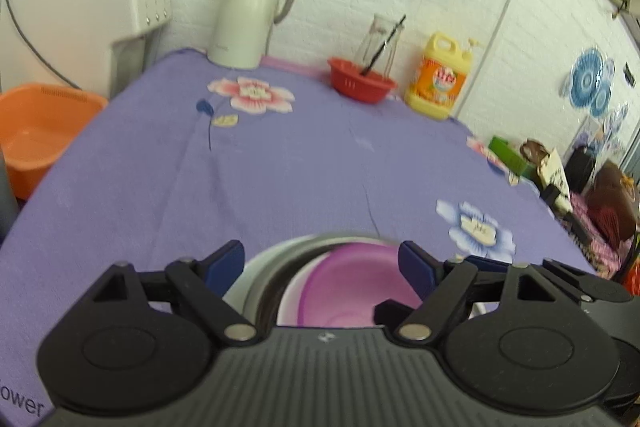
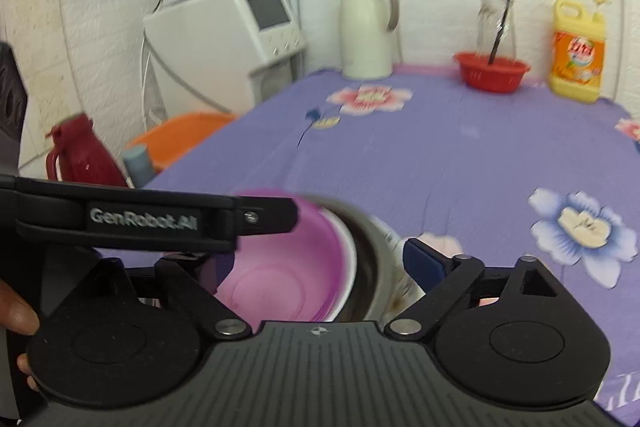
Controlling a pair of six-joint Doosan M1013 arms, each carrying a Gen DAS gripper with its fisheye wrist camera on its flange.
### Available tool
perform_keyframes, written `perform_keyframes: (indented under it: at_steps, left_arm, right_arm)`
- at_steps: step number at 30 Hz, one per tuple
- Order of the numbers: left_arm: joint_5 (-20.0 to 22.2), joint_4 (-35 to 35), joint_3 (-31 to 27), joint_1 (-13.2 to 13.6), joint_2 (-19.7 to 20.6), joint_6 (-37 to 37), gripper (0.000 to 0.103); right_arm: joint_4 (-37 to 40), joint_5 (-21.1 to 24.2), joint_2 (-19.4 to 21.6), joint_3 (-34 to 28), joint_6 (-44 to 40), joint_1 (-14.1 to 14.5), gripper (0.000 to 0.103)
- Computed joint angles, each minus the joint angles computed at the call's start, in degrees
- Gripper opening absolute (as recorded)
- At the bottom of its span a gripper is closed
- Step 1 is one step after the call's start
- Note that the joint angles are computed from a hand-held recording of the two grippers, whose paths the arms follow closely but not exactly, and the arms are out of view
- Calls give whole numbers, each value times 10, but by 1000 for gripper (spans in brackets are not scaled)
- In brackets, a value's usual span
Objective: Organize plates and bowls
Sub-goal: 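Carry the bowl stack with the right tool toward the left tool's plates, then lower the bowl stack onto the plates with the right tool while the left tool sets plates down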
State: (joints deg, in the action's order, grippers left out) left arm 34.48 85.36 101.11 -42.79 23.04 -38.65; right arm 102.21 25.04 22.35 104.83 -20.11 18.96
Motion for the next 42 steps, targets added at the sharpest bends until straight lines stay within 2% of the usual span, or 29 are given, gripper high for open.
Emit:
perform_keyframes:
  at_steps: [2, 6, 11, 16, 17, 21, 23, 25, 28, 32, 34, 38, 42]
  left_arm:
    - [12, 19, 1, -3, -2, -25, 83]
    - [26, 34, -6, -8, -1, -50, 84]
    - [50, 13, -25, -19, 8, -30, 84]
    - [93, -15, -50, -32, 20, -4, 84]
    - [107, -7, -54, -36, 24, -6, 84]
    - [193, 2, -72, -57, 41, -16, 84]
    - [215, 0, -75, -65, 45, -23, 84]
    - [210, -10, -73, -69, 43, -14, 84]
    - [211, -15, -70, -80, 39, 7, 84]
    - [232, -15, -61, -101, 36, 13, 85]
    - [244, -15, -55, -113, 36, 12, 85]
    - [238, -5, -35, -133, 29, -5, 85]
    - [269, -29, -31, -158, 30, 8, 85]
  right_arm:
    - [39, 6, -2, 3, -31, -4, 103]
    - [65, -4, -3, 4, -47, -8, 103]
    - [87, -10, -7, 10, -55, -17, 103]
    - [136, -15, -13, 21, -98, -29, 103]
    - [152, -10, -12, 22, -116, -32, 103]
    - [316, -4, -10, 31, -257, -38, 103]
    - [307, -8, -13, 35, -234, -42, 103]
    - [297, 2, -20, 48, -230, -47, 103]
    - [348, 2, -31, 72, -272, -48, 103]
    - [346, 15, -41, 97, -243, -55, 103]
    - [372, 25, -48, 112, -265, -56, 103]
    - [409, 45, -65, 142, -305, -56, 103]
    - [457, 60, -84, 175, -354, -53, 103]
